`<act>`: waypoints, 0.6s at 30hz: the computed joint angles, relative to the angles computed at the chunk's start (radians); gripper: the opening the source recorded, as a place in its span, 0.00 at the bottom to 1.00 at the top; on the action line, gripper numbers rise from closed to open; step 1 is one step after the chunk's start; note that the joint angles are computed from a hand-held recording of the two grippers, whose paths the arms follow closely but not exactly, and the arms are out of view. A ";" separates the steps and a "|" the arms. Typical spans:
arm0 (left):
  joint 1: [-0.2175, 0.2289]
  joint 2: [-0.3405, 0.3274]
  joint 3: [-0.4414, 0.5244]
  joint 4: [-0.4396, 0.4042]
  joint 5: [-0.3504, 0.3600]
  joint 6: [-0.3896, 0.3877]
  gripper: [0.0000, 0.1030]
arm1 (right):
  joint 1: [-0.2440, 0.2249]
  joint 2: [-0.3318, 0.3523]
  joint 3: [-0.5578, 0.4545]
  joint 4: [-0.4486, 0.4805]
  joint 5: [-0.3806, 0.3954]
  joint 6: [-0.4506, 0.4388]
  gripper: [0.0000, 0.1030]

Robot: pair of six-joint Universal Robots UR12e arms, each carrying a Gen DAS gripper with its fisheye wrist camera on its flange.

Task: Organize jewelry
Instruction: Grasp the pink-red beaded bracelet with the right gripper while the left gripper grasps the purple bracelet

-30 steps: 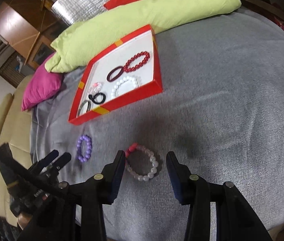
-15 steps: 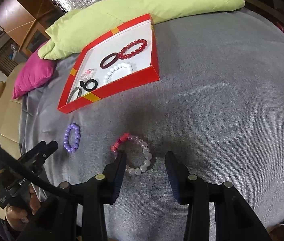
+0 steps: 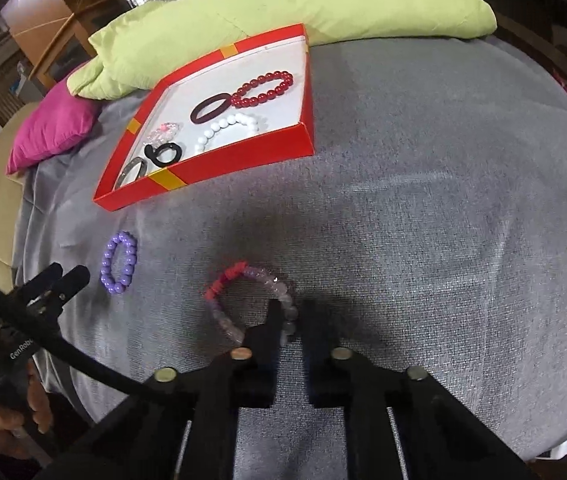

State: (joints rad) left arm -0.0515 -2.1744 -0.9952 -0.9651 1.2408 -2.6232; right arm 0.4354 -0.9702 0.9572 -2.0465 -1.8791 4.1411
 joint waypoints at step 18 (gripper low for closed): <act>0.000 -0.035 0.065 -0.140 -0.052 0.028 0.70 | -0.030 -0.045 0.078 -0.042 0.006 0.193 0.11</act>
State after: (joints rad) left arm -0.0512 -2.2093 -0.9298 -1.1054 1.1889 -2.5950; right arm 0.4056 -1.0153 1.0352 -2.0883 -1.8733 4.3340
